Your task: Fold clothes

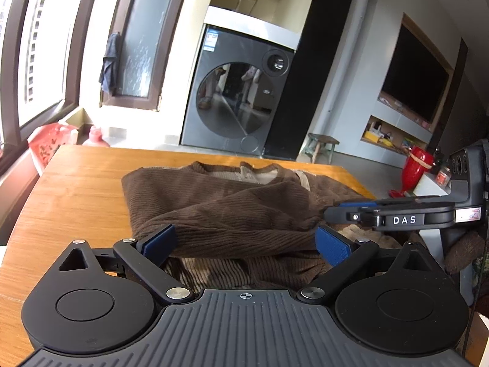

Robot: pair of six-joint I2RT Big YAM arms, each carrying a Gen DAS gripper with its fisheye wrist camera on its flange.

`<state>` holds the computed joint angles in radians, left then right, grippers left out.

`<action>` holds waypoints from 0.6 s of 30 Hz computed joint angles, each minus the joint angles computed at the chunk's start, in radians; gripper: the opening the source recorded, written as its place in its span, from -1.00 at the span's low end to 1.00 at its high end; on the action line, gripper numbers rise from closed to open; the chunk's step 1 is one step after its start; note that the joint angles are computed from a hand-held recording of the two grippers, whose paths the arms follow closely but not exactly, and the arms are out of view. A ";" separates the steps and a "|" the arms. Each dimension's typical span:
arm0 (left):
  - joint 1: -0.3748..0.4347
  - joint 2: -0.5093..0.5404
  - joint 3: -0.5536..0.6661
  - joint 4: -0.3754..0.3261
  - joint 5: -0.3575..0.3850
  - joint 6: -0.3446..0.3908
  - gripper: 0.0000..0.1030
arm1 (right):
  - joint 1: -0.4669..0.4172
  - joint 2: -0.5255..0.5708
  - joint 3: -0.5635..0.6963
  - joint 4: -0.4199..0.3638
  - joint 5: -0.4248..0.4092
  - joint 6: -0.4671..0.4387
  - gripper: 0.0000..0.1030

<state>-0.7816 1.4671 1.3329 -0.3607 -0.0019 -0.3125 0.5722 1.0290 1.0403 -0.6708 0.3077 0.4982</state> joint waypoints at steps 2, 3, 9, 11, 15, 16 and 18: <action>-0.005 0.004 0.008 0.001 0.003 -0.007 0.95 | 0.010 0.029 -0.002 0.011 -0.015 0.005 -0.10; -0.007 0.000 0.007 0.005 0.003 -0.005 0.95 | 0.019 0.052 0.006 0.018 0.001 -0.015 -0.12; 0.001 -0.023 -0.011 0.043 0.026 -0.005 0.99 | 0.035 0.065 0.095 0.114 0.136 -0.233 -0.68; 0.009 -0.011 -0.006 0.054 0.052 -0.025 1.00 | 0.001 0.048 0.116 0.114 0.132 -0.243 -0.68; 0.016 0.044 0.031 0.015 0.101 -0.067 1.00 | -0.076 0.061 0.114 0.002 0.082 -0.143 -0.67; 0.016 0.054 0.039 -0.002 0.109 -0.067 1.00 | -0.095 0.073 0.102 -0.036 0.047 -0.106 -0.64; 0.013 0.061 0.047 -0.029 0.105 -0.045 1.00 | -0.121 0.070 0.070 -0.073 -0.001 -0.053 -0.58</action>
